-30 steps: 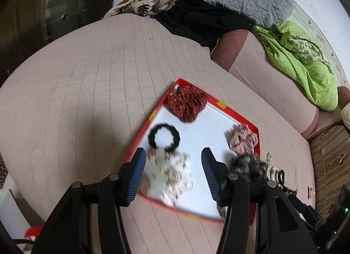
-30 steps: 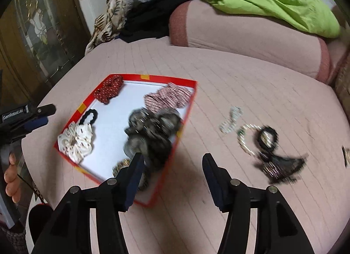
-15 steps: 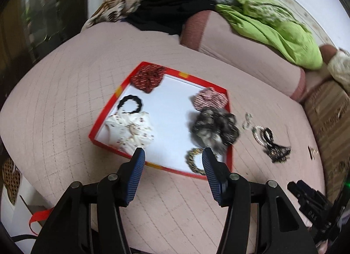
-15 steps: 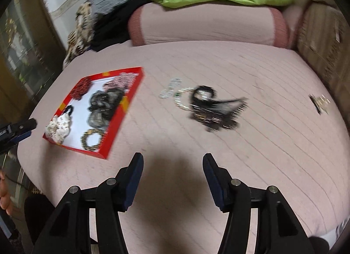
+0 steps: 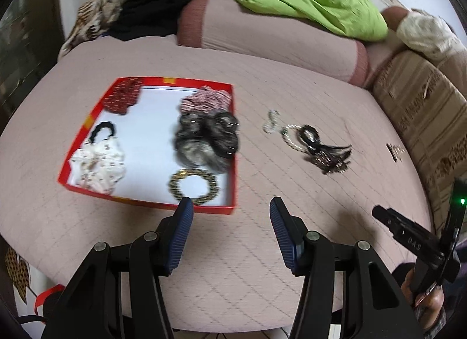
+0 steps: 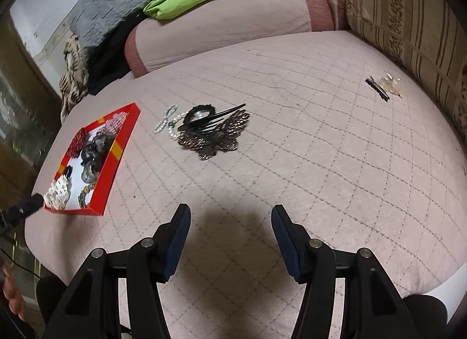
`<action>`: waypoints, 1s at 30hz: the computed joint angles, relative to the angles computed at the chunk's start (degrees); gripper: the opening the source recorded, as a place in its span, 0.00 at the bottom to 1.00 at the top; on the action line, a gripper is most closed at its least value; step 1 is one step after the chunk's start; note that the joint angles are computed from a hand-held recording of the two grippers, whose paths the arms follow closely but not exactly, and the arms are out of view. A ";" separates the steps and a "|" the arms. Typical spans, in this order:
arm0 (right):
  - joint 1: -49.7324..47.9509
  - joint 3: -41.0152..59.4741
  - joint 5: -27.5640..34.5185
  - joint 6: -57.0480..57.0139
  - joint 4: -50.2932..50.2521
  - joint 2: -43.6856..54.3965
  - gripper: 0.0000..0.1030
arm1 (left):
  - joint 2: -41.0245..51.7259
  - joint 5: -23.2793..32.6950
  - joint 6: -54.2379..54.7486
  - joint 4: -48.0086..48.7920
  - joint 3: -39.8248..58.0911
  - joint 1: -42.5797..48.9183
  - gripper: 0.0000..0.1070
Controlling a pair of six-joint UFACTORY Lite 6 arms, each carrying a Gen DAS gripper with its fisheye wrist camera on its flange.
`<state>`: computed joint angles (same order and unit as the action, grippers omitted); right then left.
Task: Organize jewelry
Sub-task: 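Move both open tools toward the loose bracelets and claw clip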
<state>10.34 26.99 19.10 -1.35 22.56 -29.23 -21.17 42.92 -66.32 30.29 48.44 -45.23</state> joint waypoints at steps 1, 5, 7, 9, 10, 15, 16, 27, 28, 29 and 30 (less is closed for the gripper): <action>-0.80 -0.07 0.07 -2.43 2.25 0.15 0.60 | 1.38 -0.43 0.07 -0.10 0.71 -0.27 0.50; -4.23 0.91 0.32 -15.28 13.83 2.98 0.60 | 8.11 -3.72 2.50 -1.47 4.72 0.80 0.50; -5.85 3.04 1.02 -21.23 18.53 5.32 0.60 | 12.03 -5.51 4.27 -2.31 7.56 1.88 0.50; -7.36 5.72 1.68 -25.51 21.53 7.62 0.60 | 16.99 -8.15 7.51 -4.19 11.46 3.51 0.50; -8.12 7.54 2.13 -27.37 22.65 9.10 0.60 | 18.88 -9.09 9.08 -5.24 13.07 4.19 0.50; -11.60 21.09 6.01 -36.38 28.10 22.84 0.60 | 32.86 -14.85 22.08 -15.45 24.79 8.63 0.48; -12.08 23.52 6.75 -37.11 28.70 25.53 0.60 | 35.92 -15.31 24.76 -17.86 27.47 9.40 0.47; -14.72 30.60 14.43 -49.01 47.65 42.04 0.61 | 63.53 -13.38 49.21 -47.12 52.46 17.63 0.34; -14.73 30.65 14.55 -49.47 48.98 42.66 0.61 | 65.22 -13.01 50.17 -48.70 54.14 18.00 0.34; -14.68 31.12 14.75 -49.90 50.66 43.75 0.61 | 66.78 -12.65 51.27 -50.39 55.76 18.31 0.34; -14.67 31.64 15.01 -50.16 52.01 44.65 0.61 | 68.29 -12.35 52.18 -51.84 57.34 18.49 0.33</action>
